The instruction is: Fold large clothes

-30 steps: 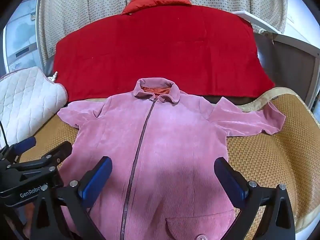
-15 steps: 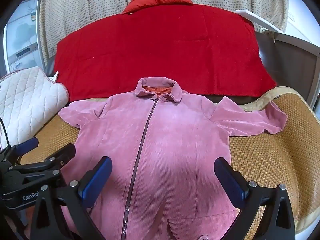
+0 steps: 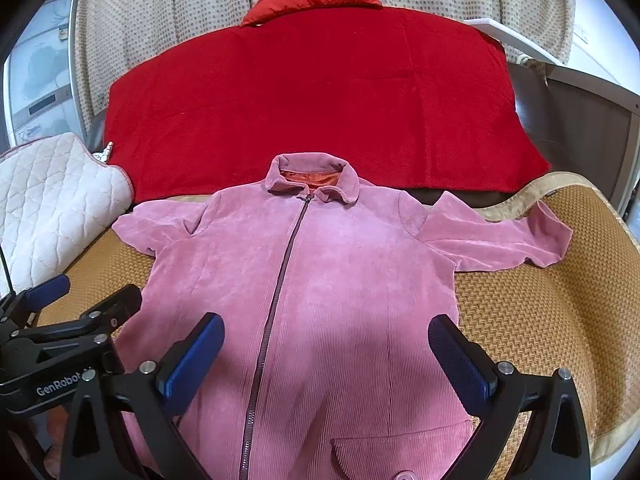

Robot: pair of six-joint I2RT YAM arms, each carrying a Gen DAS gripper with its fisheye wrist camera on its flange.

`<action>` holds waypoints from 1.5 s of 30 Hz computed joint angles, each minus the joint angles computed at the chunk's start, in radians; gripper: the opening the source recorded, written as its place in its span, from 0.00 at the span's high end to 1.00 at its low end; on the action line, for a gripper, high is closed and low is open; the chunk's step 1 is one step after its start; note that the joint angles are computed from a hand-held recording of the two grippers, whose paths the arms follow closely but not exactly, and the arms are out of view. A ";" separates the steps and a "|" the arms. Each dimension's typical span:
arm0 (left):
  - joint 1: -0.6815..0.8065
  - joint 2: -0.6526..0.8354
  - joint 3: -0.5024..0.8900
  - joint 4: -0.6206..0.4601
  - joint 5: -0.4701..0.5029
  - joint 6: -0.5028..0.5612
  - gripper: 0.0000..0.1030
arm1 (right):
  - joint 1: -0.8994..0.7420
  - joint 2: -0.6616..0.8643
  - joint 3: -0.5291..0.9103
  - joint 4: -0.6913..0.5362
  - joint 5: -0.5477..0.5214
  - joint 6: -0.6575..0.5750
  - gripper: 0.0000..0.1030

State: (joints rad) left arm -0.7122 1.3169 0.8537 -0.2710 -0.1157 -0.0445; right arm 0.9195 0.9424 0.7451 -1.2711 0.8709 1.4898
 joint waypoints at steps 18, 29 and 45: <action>-0.006 0.000 0.000 -0.005 -0.001 -0.001 0.00 | 0.009 -0.004 -0.004 -0.006 0.001 0.017 0.00; -0.007 -0.007 -0.006 -0.004 0.000 0.000 0.00 | 0.015 0.005 -0.001 -0.008 0.003 0.025 0.00; 0.086 0.067 0.034 0.011 0.079 0.016 0.00 | -0.055 -0.152 -0.102 0.130 -0.052 -0.106 0.00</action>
